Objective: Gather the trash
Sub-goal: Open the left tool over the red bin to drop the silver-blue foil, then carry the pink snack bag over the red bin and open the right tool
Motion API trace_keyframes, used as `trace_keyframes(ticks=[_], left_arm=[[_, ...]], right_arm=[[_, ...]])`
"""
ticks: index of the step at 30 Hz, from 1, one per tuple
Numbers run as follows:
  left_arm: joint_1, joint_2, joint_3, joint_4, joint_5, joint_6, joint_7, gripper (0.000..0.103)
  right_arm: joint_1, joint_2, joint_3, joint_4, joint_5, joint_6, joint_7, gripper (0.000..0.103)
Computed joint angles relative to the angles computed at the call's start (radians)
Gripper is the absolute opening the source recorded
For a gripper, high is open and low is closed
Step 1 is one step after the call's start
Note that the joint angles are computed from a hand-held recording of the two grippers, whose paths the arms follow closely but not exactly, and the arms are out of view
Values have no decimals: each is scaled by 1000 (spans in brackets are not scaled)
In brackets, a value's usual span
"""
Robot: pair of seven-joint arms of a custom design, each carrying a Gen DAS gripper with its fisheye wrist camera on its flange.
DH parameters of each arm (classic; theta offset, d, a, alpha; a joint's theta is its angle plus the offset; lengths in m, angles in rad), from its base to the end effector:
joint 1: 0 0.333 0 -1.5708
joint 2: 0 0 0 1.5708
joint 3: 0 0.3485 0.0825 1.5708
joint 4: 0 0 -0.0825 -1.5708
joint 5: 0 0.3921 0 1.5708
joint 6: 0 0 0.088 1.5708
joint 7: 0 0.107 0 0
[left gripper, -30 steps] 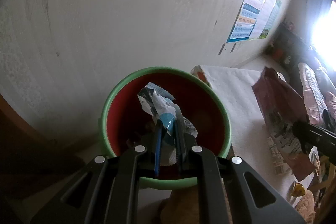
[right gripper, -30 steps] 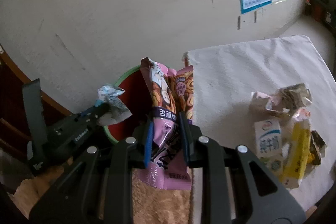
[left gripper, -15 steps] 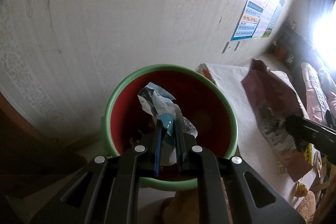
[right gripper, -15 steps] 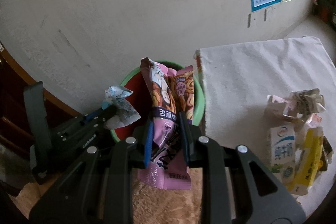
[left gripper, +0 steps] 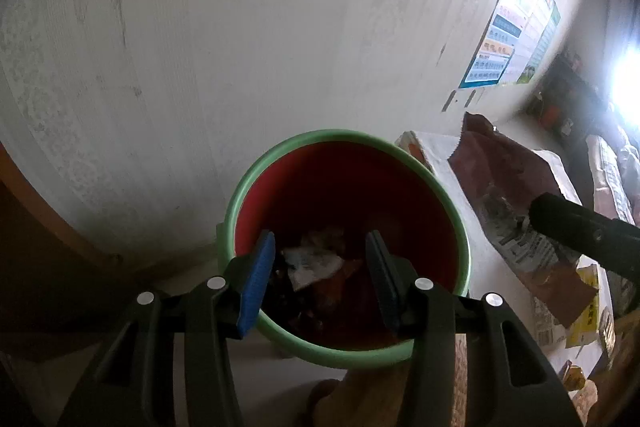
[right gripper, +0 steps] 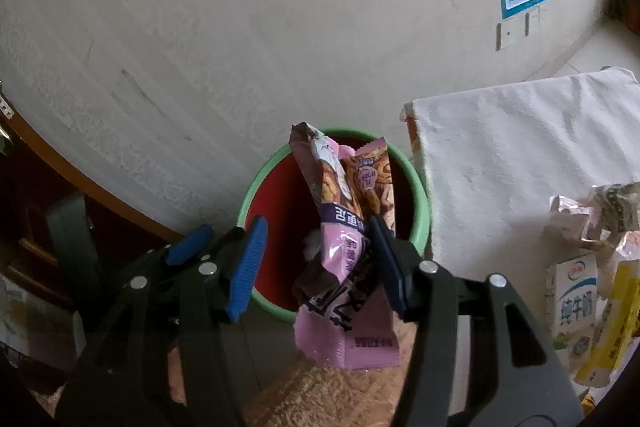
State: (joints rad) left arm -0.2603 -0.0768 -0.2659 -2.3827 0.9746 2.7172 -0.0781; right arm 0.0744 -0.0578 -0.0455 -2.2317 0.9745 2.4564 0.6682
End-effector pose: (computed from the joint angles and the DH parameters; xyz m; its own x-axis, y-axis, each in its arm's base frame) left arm 0.4295 -0.2854 0.4084 0.2406 -0.9612 0.1348 -0.7404 -0.2716 -0.6149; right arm 0.5460 0.0152 0.4528 0.3364 -0.8403 -0.4251 -0.8425 -0.0669 -0.5344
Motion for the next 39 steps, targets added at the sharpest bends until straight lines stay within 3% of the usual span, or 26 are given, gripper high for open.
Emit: trace_keyframes(ticks=[11, 23, 25, 27, 30, 39], left_arm=[[-32, 17, -18, 53, -4, -22, 43, 45], [-97, 92, -34, 152, -38, -30, 120, 45], [-105, 105, -31, 163, -49, -18, 128, 45], [-113, 116, -28, 175, -57, -13, 128, 45], [-124, 112, -27, 179, -47, -27, 126, 45], [-87, 27, -12, 107, -10, -8, 40, 46]], right_arm=[[-43, -78, -39, -71, -20, 32, 15, 58], [-165, -170, -133, -181, -70, 57, 0, 61], [-183, -164, -144, -176, -70, 44, 1, 57], [-189, -161, -143, -170, -71, 30, -8, 38], [-178, -157, -135, -154, -49, -5, -36, 24], [-72, -148, -51, -149, -38, 72, -168, 24]])
